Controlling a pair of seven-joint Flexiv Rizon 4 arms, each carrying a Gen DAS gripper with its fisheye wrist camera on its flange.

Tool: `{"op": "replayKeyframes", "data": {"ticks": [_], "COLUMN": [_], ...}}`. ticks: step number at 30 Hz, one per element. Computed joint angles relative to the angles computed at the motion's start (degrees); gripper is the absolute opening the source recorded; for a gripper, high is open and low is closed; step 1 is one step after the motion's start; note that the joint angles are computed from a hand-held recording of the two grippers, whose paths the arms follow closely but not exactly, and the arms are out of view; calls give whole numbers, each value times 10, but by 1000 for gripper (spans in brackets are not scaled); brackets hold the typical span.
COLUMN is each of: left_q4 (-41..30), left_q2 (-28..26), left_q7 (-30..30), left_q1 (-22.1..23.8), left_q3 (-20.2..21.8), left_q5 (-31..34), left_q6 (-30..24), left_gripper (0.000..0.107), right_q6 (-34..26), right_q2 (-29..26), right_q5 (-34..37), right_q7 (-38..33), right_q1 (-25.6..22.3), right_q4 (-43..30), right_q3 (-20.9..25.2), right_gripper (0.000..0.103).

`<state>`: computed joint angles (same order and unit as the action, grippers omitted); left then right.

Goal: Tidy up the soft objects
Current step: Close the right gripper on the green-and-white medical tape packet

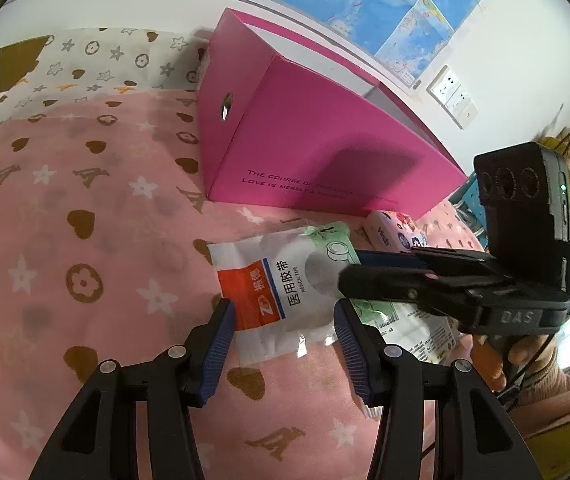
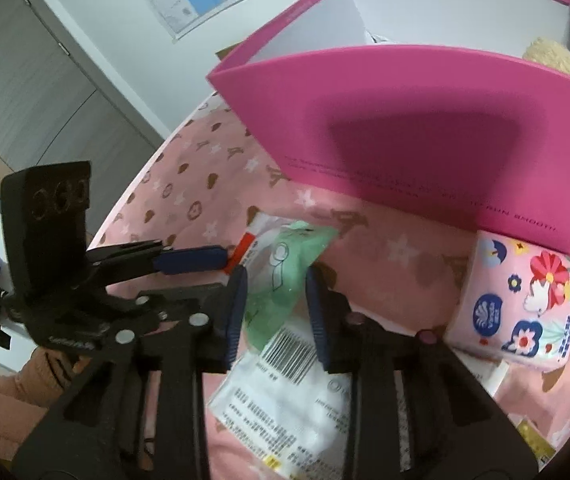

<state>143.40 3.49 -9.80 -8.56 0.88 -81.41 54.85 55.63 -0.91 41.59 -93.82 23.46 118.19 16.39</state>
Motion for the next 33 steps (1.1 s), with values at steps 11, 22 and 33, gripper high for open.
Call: {"op": "replayKeyframes", "data": {"ticks": [11,22,33], "left_q4": [-15,-21,-20], "left_q2": [-9,-15,-16], "left_q7": [-10,-20,-11], "left_q1": [2,5,-4], "left_q3": [0,0,-9], "left_q5": [-16,10,10], "left_q6": [-15,-36,-15], "left_gripper": [67,70,71], "right_q6": [-12,-22,-65], "right_q2": [51,52,41], "right_q5": [108,112,84], "right_q7": [-93,-90,-34], "right_q1": [-15,-14,-32], "right_q4": [8,11,10], "right_q3": [-28,-34,-48], "right_gripper": [3,3,16]}}
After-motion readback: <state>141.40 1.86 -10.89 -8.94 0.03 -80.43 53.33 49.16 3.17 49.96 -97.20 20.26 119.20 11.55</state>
